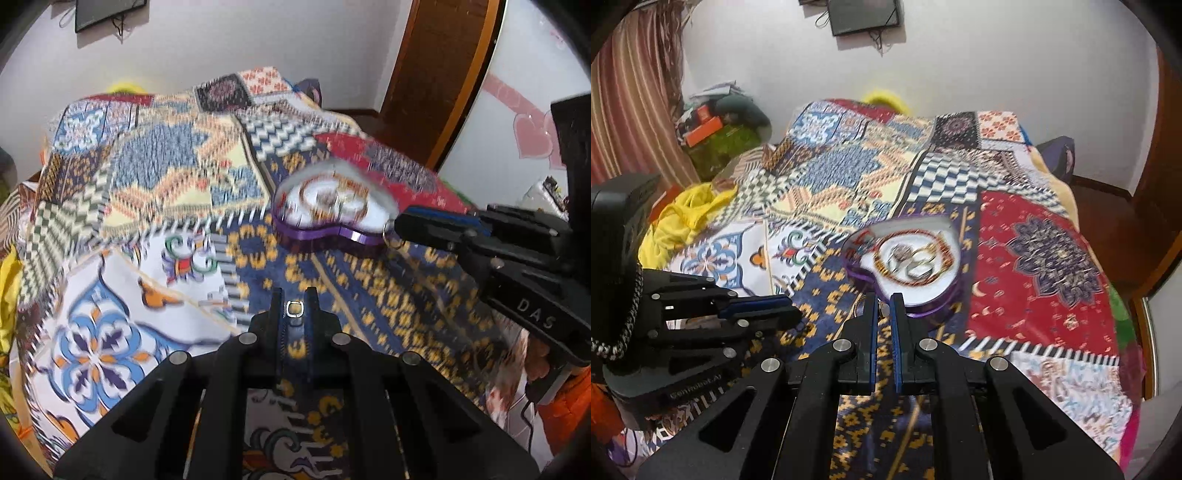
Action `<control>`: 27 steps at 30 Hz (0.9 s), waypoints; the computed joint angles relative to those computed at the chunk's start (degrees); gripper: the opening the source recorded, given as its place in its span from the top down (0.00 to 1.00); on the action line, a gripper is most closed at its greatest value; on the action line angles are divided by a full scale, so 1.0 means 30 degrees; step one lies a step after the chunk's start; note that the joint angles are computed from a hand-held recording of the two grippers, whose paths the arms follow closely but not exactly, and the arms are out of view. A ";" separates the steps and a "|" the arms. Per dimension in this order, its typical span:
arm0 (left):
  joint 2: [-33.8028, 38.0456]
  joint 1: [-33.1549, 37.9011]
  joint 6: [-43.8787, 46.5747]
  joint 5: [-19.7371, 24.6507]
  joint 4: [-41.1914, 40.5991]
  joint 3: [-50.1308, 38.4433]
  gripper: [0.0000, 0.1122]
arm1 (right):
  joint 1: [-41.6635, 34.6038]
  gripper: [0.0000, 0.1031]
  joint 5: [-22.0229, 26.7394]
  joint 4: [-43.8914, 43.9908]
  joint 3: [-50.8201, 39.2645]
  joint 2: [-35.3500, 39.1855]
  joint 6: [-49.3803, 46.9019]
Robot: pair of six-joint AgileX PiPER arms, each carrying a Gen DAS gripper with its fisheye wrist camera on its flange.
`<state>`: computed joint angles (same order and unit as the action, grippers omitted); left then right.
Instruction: Organize jewelry
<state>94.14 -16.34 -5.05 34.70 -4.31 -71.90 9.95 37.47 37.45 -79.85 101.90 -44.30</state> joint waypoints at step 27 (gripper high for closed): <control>0.3618 0.0090 0.0550 0.0587 -0.0570 -0.5335 0.93 | -0.0675 0.94 0.0421 0.0075 -0.2081 0.1594 0.0606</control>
